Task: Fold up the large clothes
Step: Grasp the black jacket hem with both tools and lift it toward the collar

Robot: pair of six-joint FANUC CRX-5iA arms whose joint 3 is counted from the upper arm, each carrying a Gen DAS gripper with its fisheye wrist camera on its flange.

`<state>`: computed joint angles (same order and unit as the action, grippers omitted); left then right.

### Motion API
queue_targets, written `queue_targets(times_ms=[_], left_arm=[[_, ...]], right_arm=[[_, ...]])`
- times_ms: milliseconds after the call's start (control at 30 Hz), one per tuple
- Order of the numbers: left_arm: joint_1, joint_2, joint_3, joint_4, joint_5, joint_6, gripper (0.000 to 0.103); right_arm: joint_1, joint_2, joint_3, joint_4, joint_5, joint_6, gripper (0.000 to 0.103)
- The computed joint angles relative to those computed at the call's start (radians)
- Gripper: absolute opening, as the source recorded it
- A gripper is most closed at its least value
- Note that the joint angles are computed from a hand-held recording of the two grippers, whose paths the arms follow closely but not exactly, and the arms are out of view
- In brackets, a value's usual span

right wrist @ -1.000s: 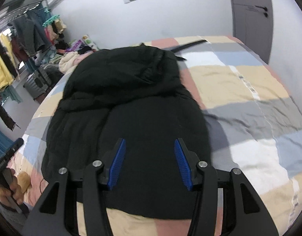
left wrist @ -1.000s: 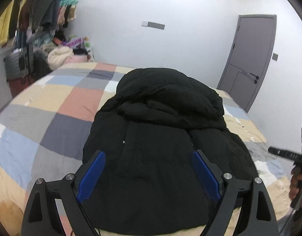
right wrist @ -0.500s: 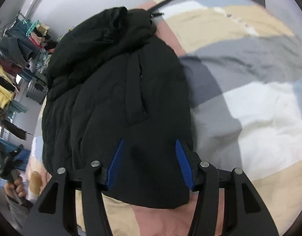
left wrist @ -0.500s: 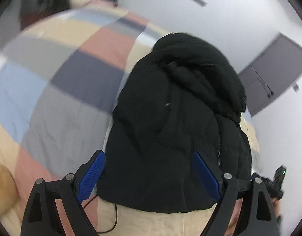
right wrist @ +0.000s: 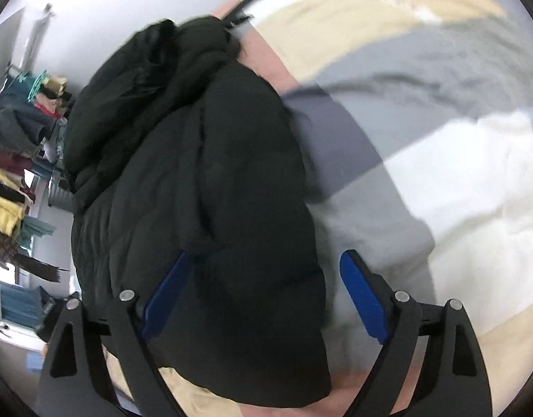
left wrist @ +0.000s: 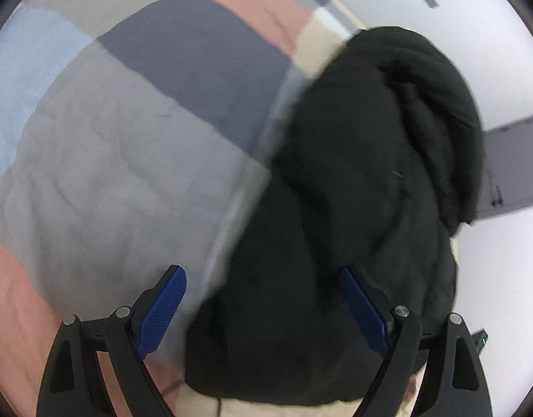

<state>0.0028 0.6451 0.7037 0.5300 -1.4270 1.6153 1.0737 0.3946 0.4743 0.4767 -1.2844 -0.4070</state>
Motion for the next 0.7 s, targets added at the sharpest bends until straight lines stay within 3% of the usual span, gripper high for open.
queue_targets(times_ms=[33, 100, 167, 267, 367, 533, 700], left_arm=[[0.001, 0.009, 0.003, 0.009, 0.002, 0.006, 0.09], [0.004, 0.027, -0.004, 0.06, 0.003, -0.015, 0.09], [-0.003, 0.056, 0.027, 0.076, -0.025, -0.033, 0.09], [-0.002, 0.063, 0.028, 0.099, -0.026, -0.04, 0.09], [0.014, 0.049, -0.041, 0.218, -0.01, -0.08, 0.089], [0.017, -0.002, -0.163, 0.442, 0.001, -0.274, 0.089], [0.007, -0.031, -0.183, 0.485, 0.001, -0.385, 0.09]], right_arm=[[-0.005, -0.003, -0.007, -0.013, 0.019, 0.005, 0.089], [-0.013, -0.01, -0.029, -0.027, 0.077, 0.019, 0.1], [-0.024, -0.005, -0.028, -0.045, 0.119, 0.046, 0.102], [-0.031, 0.023, 0.022, -0.08, 0.098, 0.099, 0.103], [-0.032, 0.015, 0.01, -0.083, 0.14, 0.121, 0.103], [-0.01, -0.028, -0.083, 0.05, 0.292, 0.091, 0.103], [0.006, -0.026, -0.088, 0.149, 0.323, 0.095, 0.103]])
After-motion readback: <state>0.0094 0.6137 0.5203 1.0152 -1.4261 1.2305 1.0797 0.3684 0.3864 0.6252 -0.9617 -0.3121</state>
